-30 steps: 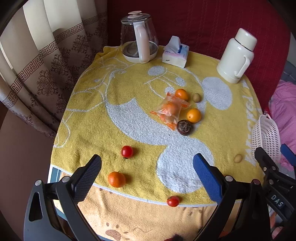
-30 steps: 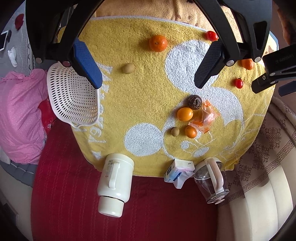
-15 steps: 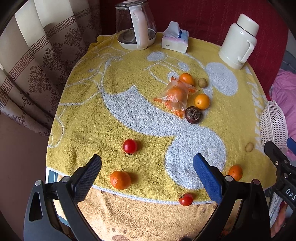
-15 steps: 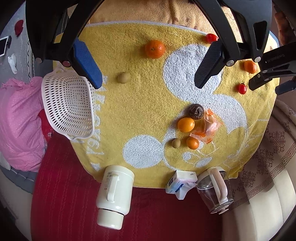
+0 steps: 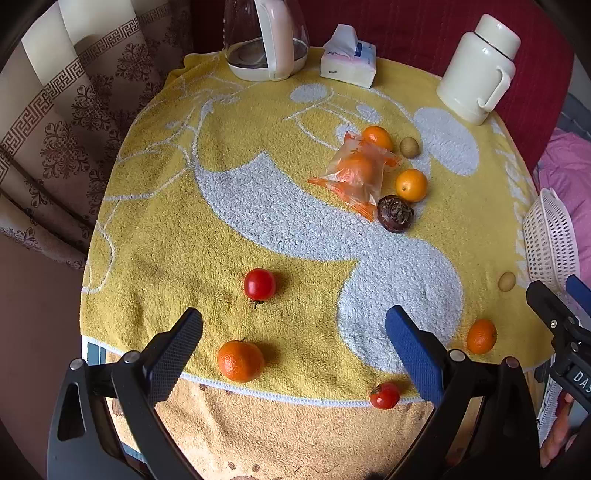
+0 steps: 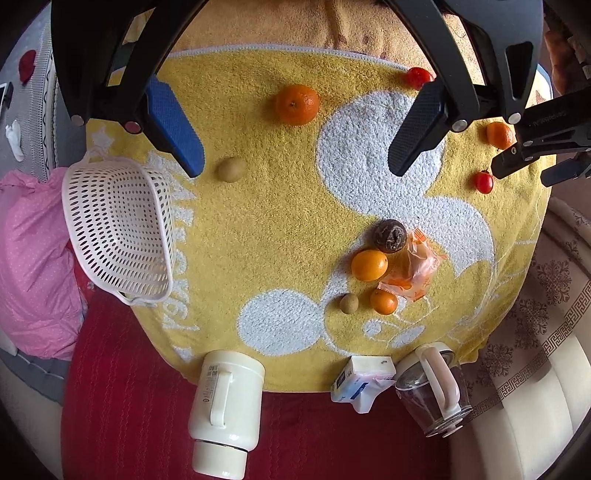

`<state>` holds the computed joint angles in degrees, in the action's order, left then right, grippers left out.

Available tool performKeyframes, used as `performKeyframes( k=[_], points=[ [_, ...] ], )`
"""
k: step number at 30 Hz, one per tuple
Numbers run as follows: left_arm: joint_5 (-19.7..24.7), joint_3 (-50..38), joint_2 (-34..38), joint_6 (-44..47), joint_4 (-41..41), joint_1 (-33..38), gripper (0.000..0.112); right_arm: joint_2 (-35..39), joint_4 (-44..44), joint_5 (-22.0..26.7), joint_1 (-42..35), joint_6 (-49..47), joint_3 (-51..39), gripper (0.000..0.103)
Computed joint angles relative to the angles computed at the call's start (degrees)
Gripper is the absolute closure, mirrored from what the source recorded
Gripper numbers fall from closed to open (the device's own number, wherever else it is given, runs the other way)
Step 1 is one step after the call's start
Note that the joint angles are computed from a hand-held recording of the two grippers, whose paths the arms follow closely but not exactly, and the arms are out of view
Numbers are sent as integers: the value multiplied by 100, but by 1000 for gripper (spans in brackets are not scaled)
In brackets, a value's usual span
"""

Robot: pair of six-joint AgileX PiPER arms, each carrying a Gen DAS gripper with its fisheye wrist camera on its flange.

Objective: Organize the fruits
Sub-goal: 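Move both grippers toward the red tomato and the tangerine on the towel, then grasp the red cherry tomato with the left gripper while the right grasps a tangerine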

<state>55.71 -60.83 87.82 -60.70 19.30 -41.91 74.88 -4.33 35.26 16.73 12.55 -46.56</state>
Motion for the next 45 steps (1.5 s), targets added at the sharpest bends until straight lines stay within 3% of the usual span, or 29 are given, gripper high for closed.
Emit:
performKeyframes(
  k=[4,7,21,26,35,40,45],
  points=[
    [-186,195,-123,32,42,69,14,-147,1541,-357,-640,-1552,359,3],
    [-508,532,-347,80,-18,204,14,-187,1977,-419,-957,-2007,556,3],
    [-1442,1641,-579,-32,130,805,14,64,2250,-620,-953,-2533,1038,3],
    [-1849,1518,-140,684,-315,1196,32,176,2414,-600,-881,-2707,1037,4],
    [-2335,1379,364,1654,-985,1534,71,428,2738,-498,-906,-3036,1069,22],
    [-2370,1377,409,1548,-812,1496,74,552,2910,-446,-916,-3216,1107,42],
    [-2309,1370,339,1700,-913,1524,82,721,2850,-625,-917,-3079,1117,45]
  ],
)
